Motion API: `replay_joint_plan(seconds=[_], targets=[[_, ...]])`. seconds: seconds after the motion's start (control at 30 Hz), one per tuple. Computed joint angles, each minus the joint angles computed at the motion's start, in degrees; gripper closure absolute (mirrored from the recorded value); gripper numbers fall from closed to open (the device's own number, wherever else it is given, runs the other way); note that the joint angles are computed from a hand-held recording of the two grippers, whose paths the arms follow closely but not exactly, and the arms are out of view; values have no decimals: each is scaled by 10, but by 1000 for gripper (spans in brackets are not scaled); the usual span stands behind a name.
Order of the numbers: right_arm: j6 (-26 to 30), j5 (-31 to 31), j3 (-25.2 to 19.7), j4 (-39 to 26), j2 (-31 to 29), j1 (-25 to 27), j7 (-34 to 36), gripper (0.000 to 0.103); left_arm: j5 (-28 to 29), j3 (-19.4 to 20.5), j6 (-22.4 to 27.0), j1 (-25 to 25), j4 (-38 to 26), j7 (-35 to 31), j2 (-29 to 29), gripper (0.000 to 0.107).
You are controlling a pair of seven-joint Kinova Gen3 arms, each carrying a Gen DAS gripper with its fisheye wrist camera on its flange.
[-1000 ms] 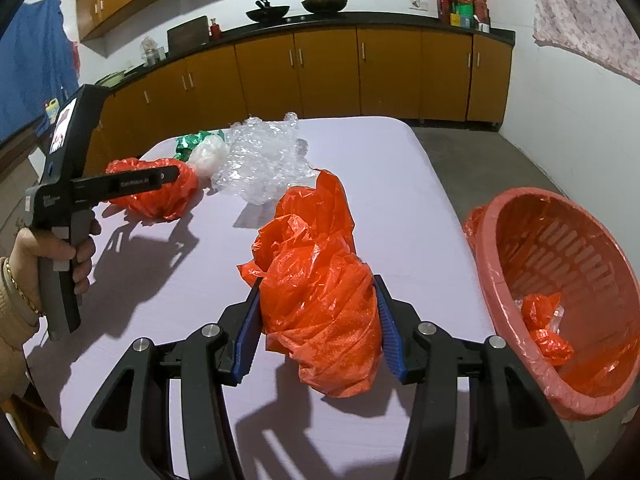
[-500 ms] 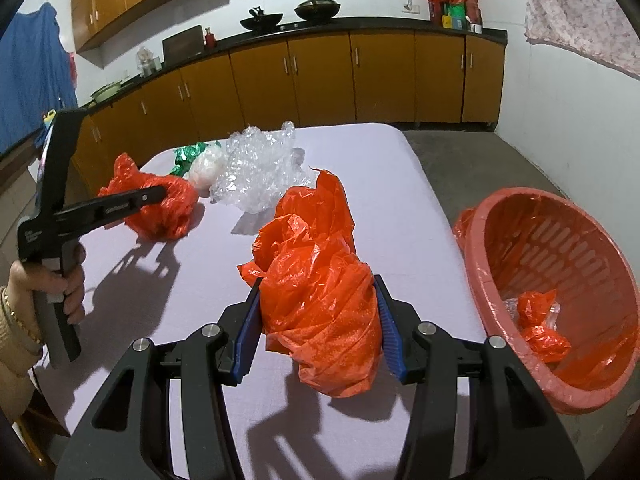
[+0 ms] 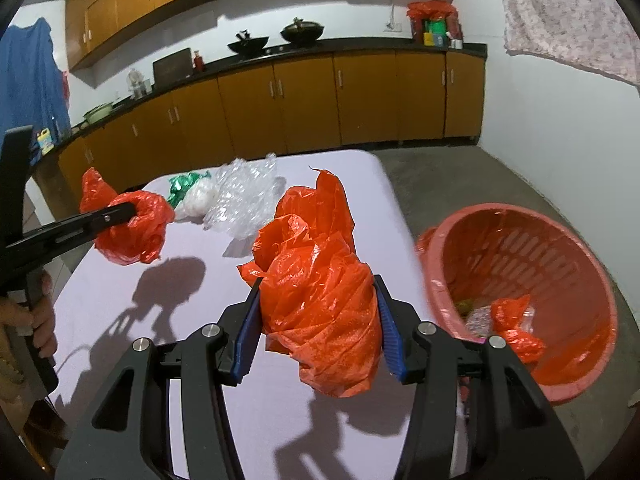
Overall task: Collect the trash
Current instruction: 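Carry both orange bags over the orange basket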
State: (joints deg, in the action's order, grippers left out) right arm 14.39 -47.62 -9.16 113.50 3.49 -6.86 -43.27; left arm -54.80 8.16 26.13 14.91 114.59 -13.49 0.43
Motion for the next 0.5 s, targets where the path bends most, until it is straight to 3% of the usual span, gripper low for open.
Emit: replay_joint_plan(seconds=[0.3, 0.5], targets=[[-9, -16, 39, 17, -30, 5, 4, 51, -14, 33, 60, 46, -42, 3, 5, 91], [-24, 9, 75, 31, -47, -2, -23, 51, -26, 39, 87, 84, -73, 3, 21, 91]])
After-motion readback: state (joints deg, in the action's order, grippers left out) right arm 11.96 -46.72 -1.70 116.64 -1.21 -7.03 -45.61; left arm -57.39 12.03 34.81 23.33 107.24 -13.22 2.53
